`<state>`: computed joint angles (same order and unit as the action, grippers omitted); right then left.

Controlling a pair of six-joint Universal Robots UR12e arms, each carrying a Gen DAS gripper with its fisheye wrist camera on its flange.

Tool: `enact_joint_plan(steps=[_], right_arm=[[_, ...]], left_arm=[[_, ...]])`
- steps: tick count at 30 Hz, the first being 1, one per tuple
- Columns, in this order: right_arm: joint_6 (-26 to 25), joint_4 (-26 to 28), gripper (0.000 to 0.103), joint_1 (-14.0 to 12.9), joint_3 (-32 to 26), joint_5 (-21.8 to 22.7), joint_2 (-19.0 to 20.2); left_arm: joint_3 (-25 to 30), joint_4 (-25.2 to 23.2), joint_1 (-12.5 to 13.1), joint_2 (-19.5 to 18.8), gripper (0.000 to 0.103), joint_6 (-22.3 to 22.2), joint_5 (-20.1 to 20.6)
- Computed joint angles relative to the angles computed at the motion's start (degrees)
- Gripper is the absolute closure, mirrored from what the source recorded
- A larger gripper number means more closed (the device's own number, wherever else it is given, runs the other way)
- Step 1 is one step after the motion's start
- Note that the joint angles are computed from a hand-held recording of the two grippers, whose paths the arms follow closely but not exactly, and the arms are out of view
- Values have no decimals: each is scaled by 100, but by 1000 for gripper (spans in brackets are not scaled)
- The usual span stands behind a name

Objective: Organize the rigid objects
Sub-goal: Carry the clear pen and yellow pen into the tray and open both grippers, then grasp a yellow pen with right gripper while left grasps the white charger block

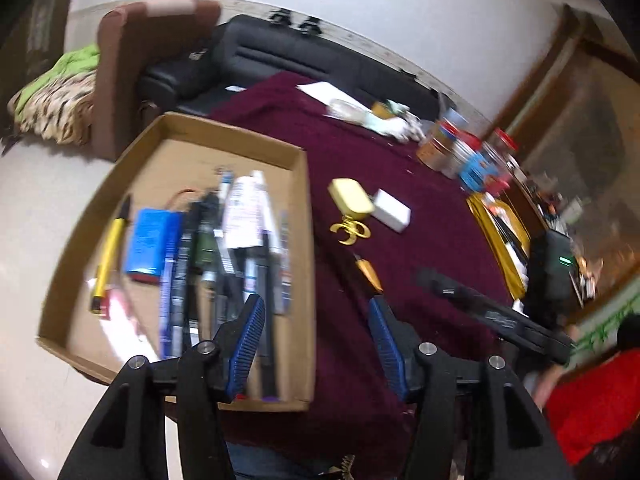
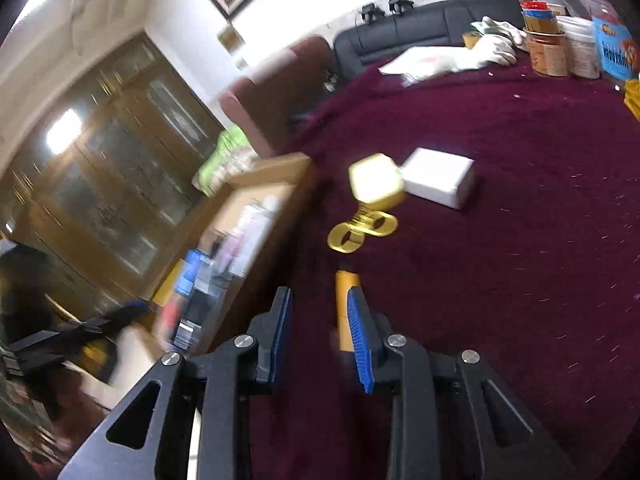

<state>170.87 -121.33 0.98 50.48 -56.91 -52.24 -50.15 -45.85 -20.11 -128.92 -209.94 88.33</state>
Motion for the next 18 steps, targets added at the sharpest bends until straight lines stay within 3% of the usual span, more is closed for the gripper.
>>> enact_joint_plan(steps=[4, 8, 15, 18], right_arm=[[-554, 693, 76, 33, -216, -238, 137], [-1053, 700, 80, 164, -149, -638, 133], [-1474, 430, 86, 295, -61, -1090, 116], [-1286, 473, 86, 203, -47, -969, 102]], left_arm=[[285, -306, -74, -140, 46, 117, -64], [345, -358, -99, -177, 46, 170, -24], [459, -561, -96, -249, 46, 178, -106], [506, -626, -103, -278, 46, 168, -160]])
